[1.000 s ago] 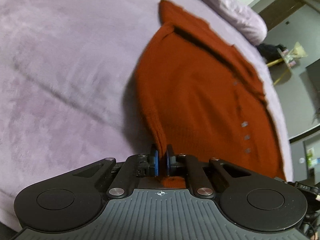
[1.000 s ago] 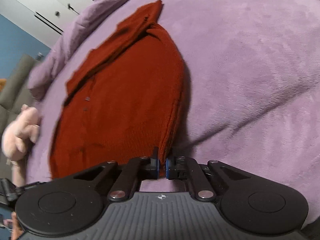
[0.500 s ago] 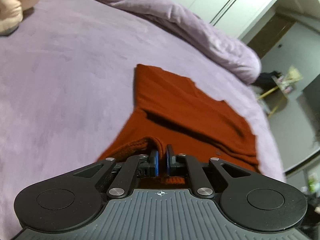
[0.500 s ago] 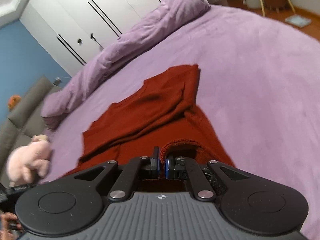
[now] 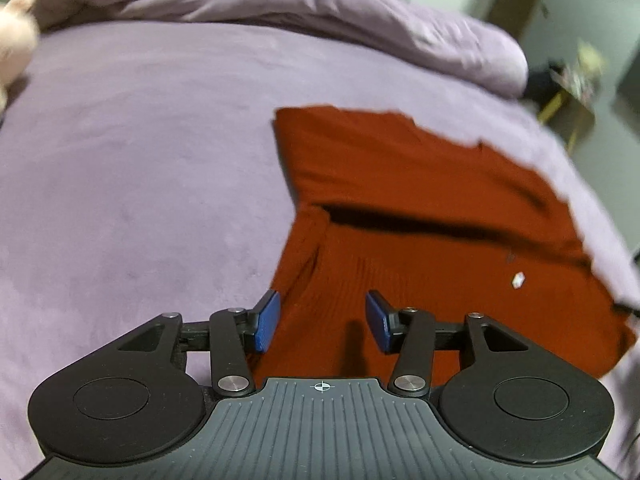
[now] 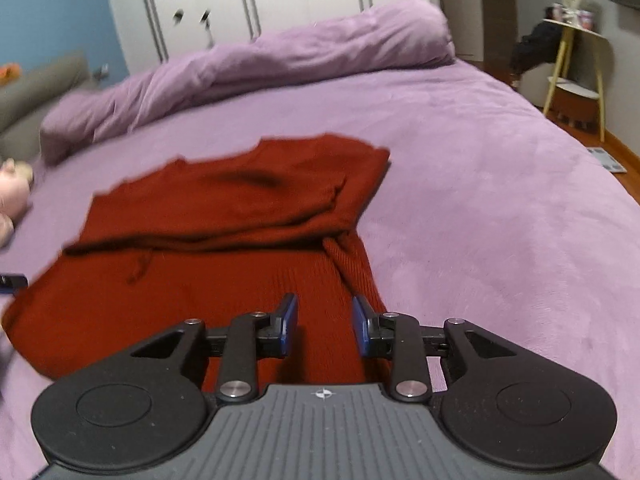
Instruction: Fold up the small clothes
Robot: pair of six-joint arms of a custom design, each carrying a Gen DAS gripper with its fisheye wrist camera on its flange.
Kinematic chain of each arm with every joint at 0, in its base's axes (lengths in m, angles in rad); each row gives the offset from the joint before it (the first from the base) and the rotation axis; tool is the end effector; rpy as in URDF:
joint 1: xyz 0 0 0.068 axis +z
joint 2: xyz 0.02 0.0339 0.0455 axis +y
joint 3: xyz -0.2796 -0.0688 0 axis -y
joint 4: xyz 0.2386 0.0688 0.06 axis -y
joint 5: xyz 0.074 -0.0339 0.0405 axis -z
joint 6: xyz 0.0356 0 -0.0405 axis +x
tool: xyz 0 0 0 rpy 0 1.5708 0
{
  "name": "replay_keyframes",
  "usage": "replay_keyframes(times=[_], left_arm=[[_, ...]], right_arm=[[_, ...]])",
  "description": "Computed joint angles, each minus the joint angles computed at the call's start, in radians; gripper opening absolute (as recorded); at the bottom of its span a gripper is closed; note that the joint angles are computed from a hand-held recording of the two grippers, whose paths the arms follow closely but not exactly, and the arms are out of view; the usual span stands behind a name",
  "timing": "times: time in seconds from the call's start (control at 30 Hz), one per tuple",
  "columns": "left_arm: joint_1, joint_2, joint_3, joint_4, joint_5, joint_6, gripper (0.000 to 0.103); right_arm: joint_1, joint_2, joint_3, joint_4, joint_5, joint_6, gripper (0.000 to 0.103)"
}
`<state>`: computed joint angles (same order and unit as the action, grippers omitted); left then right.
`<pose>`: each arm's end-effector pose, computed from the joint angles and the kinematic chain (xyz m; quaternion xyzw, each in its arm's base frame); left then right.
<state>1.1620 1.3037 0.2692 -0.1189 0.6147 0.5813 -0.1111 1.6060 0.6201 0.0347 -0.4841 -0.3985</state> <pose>0.0830 0.1400 0.1145 -0.2069 0.9114 -0.0393 0.3536 0.2730 -0.0138 0.1412 -0.2047 0.9046 0.1463 0.3440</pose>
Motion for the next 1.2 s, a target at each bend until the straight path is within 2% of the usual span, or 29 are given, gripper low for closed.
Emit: replay_keyframes(times=[0.1, 0.2, 0.27, 0.33, 0.5, 0.77, 0.83, 0.9, 0.93, 1.0, 1.1, 1.2], left_arm=[[-0.07, 0.024, -0.019, 0.062, -0.052, -0.005, 0.046], [-0.095, 0.029, -0.034, 0.074, -0.041, 0.017, 0.044], [-0.114, 0.052, -0.046, 0.121, -0.056, 0.033, 0.044], [-0.122, 0.069, -0.05, 0.15, -0.067, 0.022, 0.047], [-0.144, 0.121, -0.023, 0.153, -0.047, -0.023, 0.064], [-0.126, 0.163, -0.014, 0.162, -0.004, -0.006, 0.064], [-0.13, 0.155, -0.019, 0.166, -0.012, -0.004, 0.059], [-0.128, 0.142, -0.021, 0.156, -0.011, 0.005, 0.044], [-0.127, 0.13, -0.026, 0.154, -0.014, 0.004, 0.039], [-0.117, 0.121, -0.035, 0.154, -0.01, 0.021, 0.021], [-0.101, 0.118, -0.043, 0.161, -0.006, 0.045, 0.009], [-0.079, 0.065, -0.045, 0.129, 0.015, 0.051, 0.007]], right_arm=[[0.023, 0.033, 0.024, -0.015, 0.022, -0.018, 0.03], [0.039, 0.048, 0.036, -0.025, 0.039, -0.036, 0.03], [0.041, 0.052, 0.033, -0.019, 0.039, -0.052, 0.03], [0.035, 0.051, 0.032, -0.025, 0.022, -0.072, 0.029], [0.036, 0.081, 0.067, -0.063, 0.036, -0.078, 0.031], [0.058, 0.136, 0.119, -0.063, 0.057, -0.088, 0.04], [0.059, 0.152, 0.131, -0.068, 0.051, -0.089, 0.041], [0.059, 0.152, 0.133, -0.072, 0.044, -0.072, 0.038], [0.061, 0.146, 0.13, -0.074, 0.045, -0.074, 0.034], [0.065, 0.129, 0.106, -0.063, 0.036, -0.098, 0.012], [0.079, 0.096, 0.054, -0.019, 0.042, -0.124, 0.007], [0.093, 0.047, 0.018, 0.015, 0.047, -0.122, 0.006]])
